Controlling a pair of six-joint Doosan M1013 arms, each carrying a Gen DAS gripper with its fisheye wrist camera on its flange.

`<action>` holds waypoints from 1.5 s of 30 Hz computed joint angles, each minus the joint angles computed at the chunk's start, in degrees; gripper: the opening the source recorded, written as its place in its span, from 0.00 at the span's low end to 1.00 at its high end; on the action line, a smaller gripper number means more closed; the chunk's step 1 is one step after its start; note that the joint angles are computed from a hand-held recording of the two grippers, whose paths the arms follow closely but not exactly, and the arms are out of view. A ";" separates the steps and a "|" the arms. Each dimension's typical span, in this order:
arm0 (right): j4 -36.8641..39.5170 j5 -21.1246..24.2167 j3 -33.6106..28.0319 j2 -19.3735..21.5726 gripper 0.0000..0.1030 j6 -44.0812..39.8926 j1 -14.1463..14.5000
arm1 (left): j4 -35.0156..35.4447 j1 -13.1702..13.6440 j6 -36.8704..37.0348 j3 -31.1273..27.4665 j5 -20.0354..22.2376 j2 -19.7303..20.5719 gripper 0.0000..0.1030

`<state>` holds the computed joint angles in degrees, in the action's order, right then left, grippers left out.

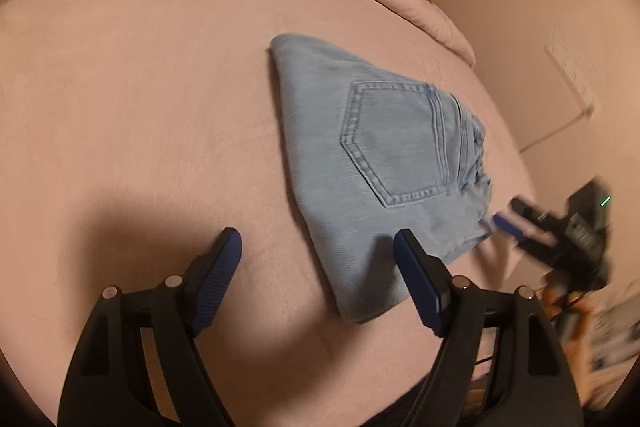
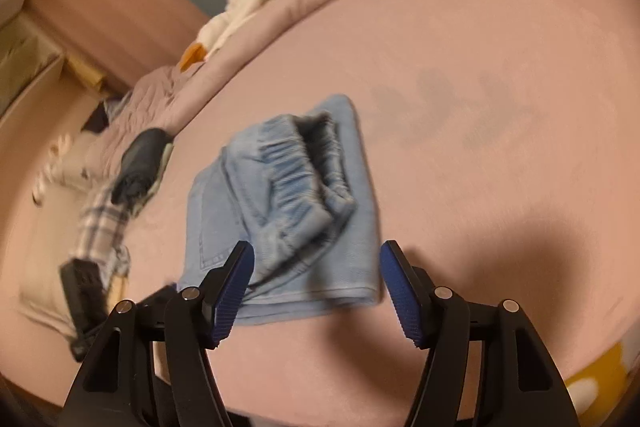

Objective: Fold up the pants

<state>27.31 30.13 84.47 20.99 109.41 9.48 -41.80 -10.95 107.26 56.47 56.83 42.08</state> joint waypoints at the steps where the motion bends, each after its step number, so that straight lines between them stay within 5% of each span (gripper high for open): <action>1: 0.88 0.31 0.12 0.07 0.65 0.09 -0.24 | -1.78 0.33 -0.40 -0.32 0.52 0.35 0.77; 9: 3.99 4.11 -2.75 2.36 0.68 -0.96 -0.78 | -6.25 0.74 -3.55 -6.09 5.13 3.90 0.77; 17: 12.69 7.52 -6.74 5.77 0.76 -10.78 -1.82 | -6.44 0.27 -3.84 -10.44 6.32 6.40 0.77; 29: 9.16 6.93 -10.86 8.70 0.80 -13.53 -0.89 | -1.88 -1.62 -2.99 -16.11 5.87 9.35 0.78; 32: 6.24 5.84 -11.10 8.78 0.80 -12.45 -0.34 | 0.32 -2.01 -2.26 -15.52 5.14 8.86 0.76; 34: 3.18 5.11 -11.00 8.60 0.79 -11.25 0.18 | 3.40 -2.46 -1.95 -14.51 3.75 8.11 0.66; 37: -5.95 5.72 -11.83 8.52 0.71 -6.02 1.40 | 8.56 -3.09 -3.08 -13.07 1.78 7.03 0.53; 45: -30.11 7.32 -13.72 7.61 0.53 7.98 5.58 | 14.62 -4.04 -4.88 -9.63 -2.45 4.52 0.38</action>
